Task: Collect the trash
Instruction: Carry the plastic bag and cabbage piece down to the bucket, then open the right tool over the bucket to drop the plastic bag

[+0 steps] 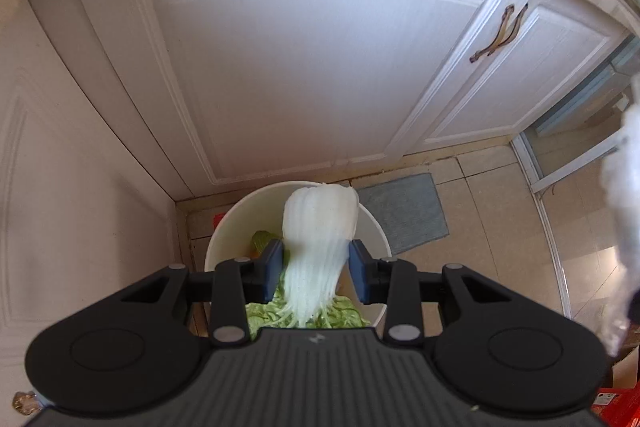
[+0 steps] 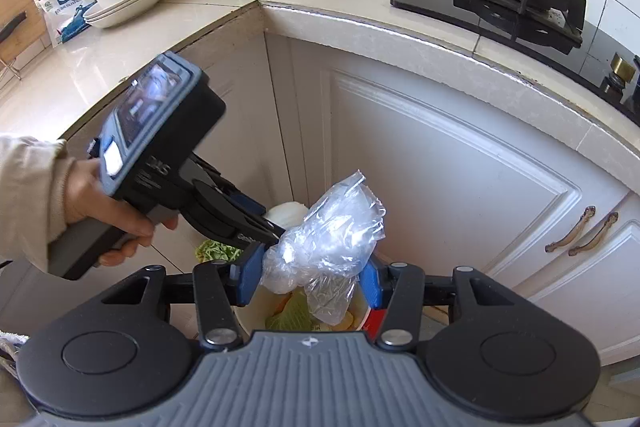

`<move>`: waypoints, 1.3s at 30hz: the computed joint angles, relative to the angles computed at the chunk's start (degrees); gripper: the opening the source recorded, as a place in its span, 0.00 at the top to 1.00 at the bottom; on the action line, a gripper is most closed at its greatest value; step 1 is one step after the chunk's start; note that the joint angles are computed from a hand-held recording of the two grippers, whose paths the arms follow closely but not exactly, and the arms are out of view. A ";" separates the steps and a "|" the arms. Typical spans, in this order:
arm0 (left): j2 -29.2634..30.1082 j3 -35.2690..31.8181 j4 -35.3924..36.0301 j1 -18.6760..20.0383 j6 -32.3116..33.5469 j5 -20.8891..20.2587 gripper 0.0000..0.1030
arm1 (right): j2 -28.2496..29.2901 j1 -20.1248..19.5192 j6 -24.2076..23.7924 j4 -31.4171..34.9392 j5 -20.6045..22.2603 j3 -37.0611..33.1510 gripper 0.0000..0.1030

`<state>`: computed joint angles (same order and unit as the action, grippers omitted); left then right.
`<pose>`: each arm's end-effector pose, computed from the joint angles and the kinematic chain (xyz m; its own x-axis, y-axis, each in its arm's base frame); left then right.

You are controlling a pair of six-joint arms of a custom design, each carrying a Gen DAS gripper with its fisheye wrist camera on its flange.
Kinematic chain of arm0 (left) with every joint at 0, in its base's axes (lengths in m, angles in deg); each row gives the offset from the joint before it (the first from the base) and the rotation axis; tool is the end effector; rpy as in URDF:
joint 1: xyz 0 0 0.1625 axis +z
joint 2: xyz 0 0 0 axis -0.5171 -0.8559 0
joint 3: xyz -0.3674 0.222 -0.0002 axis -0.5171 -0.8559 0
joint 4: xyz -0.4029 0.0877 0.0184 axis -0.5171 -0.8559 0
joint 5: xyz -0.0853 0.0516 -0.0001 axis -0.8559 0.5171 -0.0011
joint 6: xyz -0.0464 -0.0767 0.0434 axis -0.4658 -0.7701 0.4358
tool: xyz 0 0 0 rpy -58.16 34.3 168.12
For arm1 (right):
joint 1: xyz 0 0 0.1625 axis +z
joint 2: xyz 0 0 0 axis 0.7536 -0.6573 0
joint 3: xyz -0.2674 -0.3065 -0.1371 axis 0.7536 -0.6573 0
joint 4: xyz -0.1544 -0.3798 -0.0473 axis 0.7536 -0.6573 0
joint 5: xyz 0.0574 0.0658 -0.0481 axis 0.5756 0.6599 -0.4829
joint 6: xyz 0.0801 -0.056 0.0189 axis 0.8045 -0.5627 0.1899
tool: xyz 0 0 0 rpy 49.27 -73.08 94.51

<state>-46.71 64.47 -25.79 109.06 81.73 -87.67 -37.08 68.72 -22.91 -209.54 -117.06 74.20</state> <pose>0.0125 -0.8030 0.3002 -0.6502 0.5943 -0.4733 0.6222 0.7741 0.1172 0.4368 -0.6840 -0.0086 -0.7368 -0.2438 0.6307 -0.5178 0.8032 -0.2944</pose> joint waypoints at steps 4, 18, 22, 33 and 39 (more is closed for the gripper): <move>0.82 1.76 -3.50 -0.21 -0.46 2.86 0.27 | -0.13 -0.52 0.50 0.34 -0.22 0.16 0.46; -3.48 7.23 -17.89 -2.11 1.18 3.81 0.18 | 3.54 -5.01 2.38 4.76 1.68 -3.58 0.46; -6.34 10.47 -24.33 -2.72 4.47 3.72 0.12 | 6.35 -6.64 3.08 6.93 3.37 -7.26 0.46; -9.27 11.85 -29.70 -4.03 6.50 9.28 0.06 | 15.14 -7.83 2.89 12.73 3.60 -19.69 0.13; -10.30 13.24 -31.03 -3.69 7.41 9.01 0.05 | 15.40 -6.76 5.79 15.15 1.52 -21.14 0.11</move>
<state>-57.01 77.71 -56.82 105.37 89.15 -78.65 -21.68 61.96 -17.11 -194.39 -115.54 53.06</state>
